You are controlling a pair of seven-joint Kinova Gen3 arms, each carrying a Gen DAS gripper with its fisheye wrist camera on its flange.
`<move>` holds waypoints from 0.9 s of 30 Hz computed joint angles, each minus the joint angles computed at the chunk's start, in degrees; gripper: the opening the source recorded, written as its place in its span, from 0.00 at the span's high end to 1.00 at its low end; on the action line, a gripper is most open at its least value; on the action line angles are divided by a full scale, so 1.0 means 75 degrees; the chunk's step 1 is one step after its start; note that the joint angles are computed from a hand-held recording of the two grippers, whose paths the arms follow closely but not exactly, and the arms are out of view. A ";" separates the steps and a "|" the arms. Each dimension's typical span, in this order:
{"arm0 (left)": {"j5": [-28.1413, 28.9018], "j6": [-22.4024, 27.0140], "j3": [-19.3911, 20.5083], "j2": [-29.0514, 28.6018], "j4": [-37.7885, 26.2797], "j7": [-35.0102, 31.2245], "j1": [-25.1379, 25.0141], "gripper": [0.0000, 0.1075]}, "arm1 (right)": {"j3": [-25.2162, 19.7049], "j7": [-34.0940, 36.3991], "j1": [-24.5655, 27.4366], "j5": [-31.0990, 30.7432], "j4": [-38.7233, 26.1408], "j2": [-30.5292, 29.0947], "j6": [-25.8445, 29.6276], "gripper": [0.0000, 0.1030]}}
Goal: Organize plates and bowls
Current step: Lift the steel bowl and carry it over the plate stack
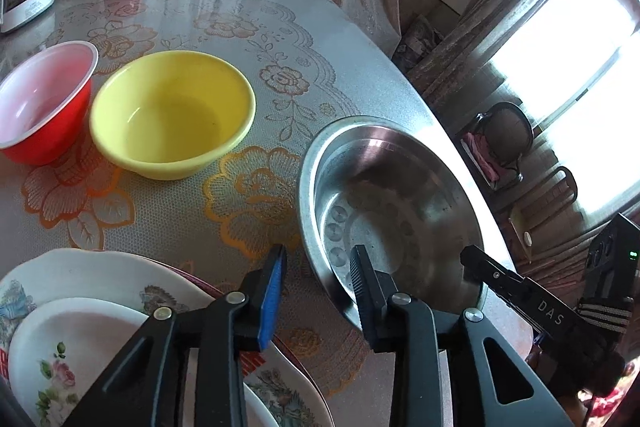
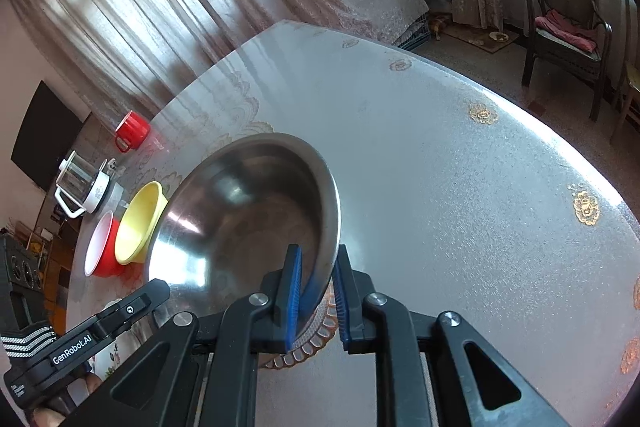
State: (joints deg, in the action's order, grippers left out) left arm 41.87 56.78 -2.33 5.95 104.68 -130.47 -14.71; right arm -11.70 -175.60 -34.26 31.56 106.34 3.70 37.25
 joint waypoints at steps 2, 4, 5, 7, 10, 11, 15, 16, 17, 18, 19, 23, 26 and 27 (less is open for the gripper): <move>0.0009 -0.0018 0.0032 0.0019 0.0008 -0.0160 0.0021 0.77 | 0.0003 -0.0170 -0.0023 0.0094 0.0063 -0.0014 -0.0041 0.85; 0.0182 -0.0041 0.0036 -0.0134 0.0160 -0.0525 -0.0005 0.82 | 0.0001 -0.0197 -0.0005 0.0053 0.0071 0.0000 -0.0116 0.85; 0.0214 -0.0085 0.0022 -0.0214 0.0223 -0.0635 0.0009 0.82 | -0.0015 -0.0276 -0.0046 0.0102 0.0044 0.0020 -0.0038 0.85; 0.0334 0.0102 -0.0070 -0.0217 0.0224 -0.0756 -0.0040 0.82 | -0.0043 -0.0438 -0.0140 0.0212 0.0025 0.0018 0.0146 0.84; 0.0517 0.0418 -0.0192 -0.0226 0.0233 -0.0878 -0.0182 0.83 | -0.0052 -0.0458 -0.0053 0.0038 0.0257 -0.0157 -0.0201 0.84; 0.0551 0.0473 -0.0221 -0.0273 0.0267 -0.0924 -0.0213 0.83 | -0.0078 -0.0461 -0.0029 -0.0023 0.0300 -0.0207 -0.0250 0.84; 0.0693 0.0696 -0.0332 -0.0420 0.0397 -0.1188 -0.0301 0.83 | -0.0203 -0.0517 0.0036 -0.0108 0.0403 -0.0325 -0.0268 0.83; 0.0731 0.0765 -0.0361 -0.0438 0.0423 -0.1249 -0.0317 0.83 | -0.0214 -0.0481 0.0073 -0.0229 0.0444 -0.0353 -0.0317 0.83; 0.0773 0.0801 -0.0381 -0.0488 0.0480 -0.1368 -0.0327 0.83 | -0.0223 -0.0461 0.0109 -0.0312 0.0510 -0.0401 -0.0396 0.83; 0.0777 0.0773 -0.0396 -0.0567 0.0559 -0.1458 -0.0317 0.83 | -0.0253 -0.0418 0.0136 -0.0340 0.0574 -0.0456 -0.0435 0.83; 0.0789 0.0774 -0.0421 -0.0627 0.0629 -0.1516 -0.0309 0.83 | -0.0297 -0.0499 0.0141 -0.0291 0.0600 -0.0481 -0.0394 0.83; 0.0834 0.0798 -0.0532 -0.0810 0.0871 -0.1793 -0.0283 0.83 | -0.0446 -0.0647 0.0177 -0.0281 0.0689 -0.0571 -0.0315 0.82; 0.0855 0.0849 -0.0607 -0.0875 0.0980 -0.1923 -0.0265 0.83 | -0.0561 -0.0732 0.0143 -0.0172 0.0676 -0.0571 -0.0171 0.82; 0.0862 0.0854 -0.0627 -0.0910 0.1011 -0.1953 -0.0264 0.83 | -0.0617 -0.0872 0.0092 -0.0012 0.0665 -0.0555 -0.0047 0.83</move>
